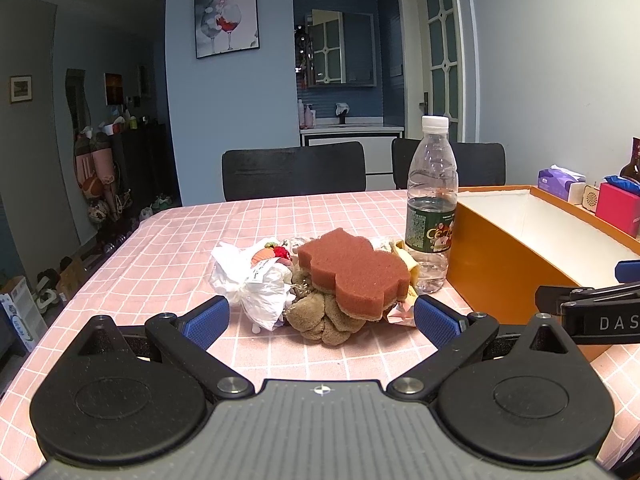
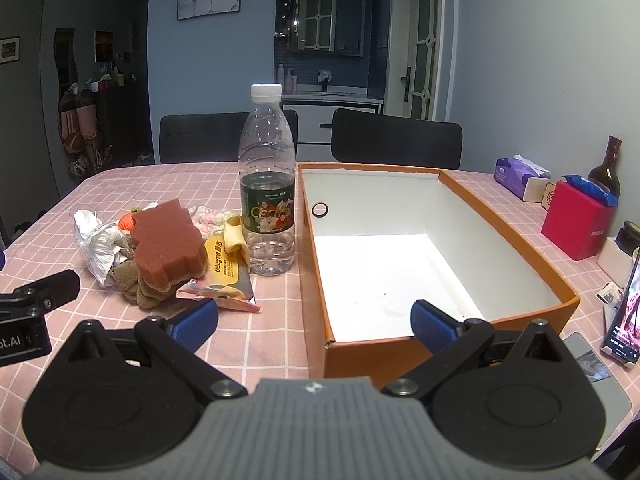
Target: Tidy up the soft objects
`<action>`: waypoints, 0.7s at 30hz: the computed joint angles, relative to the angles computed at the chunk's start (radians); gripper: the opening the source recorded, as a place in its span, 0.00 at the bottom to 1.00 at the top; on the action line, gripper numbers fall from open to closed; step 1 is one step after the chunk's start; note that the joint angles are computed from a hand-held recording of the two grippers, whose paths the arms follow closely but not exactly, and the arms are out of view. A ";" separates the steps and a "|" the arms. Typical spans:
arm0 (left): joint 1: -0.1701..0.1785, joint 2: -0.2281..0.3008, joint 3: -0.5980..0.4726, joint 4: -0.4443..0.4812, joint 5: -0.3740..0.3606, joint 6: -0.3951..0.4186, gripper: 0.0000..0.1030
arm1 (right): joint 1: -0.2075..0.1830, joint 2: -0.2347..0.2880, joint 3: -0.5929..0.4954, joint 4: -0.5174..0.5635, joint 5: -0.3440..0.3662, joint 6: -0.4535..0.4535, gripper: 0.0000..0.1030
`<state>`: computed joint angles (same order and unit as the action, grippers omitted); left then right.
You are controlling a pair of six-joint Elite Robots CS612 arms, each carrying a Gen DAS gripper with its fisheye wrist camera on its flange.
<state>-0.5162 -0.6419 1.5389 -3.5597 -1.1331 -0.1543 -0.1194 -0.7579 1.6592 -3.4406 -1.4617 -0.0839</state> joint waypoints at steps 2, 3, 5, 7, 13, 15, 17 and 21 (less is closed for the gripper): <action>0.001 0.000 -0.002 0.007 -0.001 -0.004 1.00 | 0.000 0.000 0.000 -0.001 0.001 0.000 0.98; 0.001 0.000 -0.002 0.009 0.000 -0.005 1.00 | 0.000 0.000 0.000 -0.001 0.001 -0.002 0.98; 0.001 0.000 -0.003 0.012 -0.001 -0.005 1.00 | 0.000 0.001 -0.001 -0.003 0.001 -0.006 0.98; 0.002 -0.001 -0.004 0.017 -0.002 -0.007 1.00 | 0.001 0.002 -0.003 -0.002 0.001 -0.007 0.98; 0.002 -0.001 -0.004 0.020 -0.001 -0.009 1.00 | 0.004 0.005 -0.005 0.000 0.001 -0.012 0.98; 0.002 0.001 -0.006 0.024 -0.001 -0.011 1.00 | 0.004 0.003 -0.004 -0.001 0.000 -0.013 0.98; 0.003 0.001 -0.006 0.026 -0.002 -0.014 1.00 | 0.004 0.003 -0.004 -0.001 0.001 -0.014 0.98; 0.003 0.001 -0.006 0.026 -0.003 -0.014 1.00 | 0.005 0.003 -0.003 -0.003 -0.003 -0.013 0.98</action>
<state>-0.5130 -0.6407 1.5328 -3.5334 -1.1360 -0.1686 -0.1145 -0.7550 1.6558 -3.4434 -1.4649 -0.0974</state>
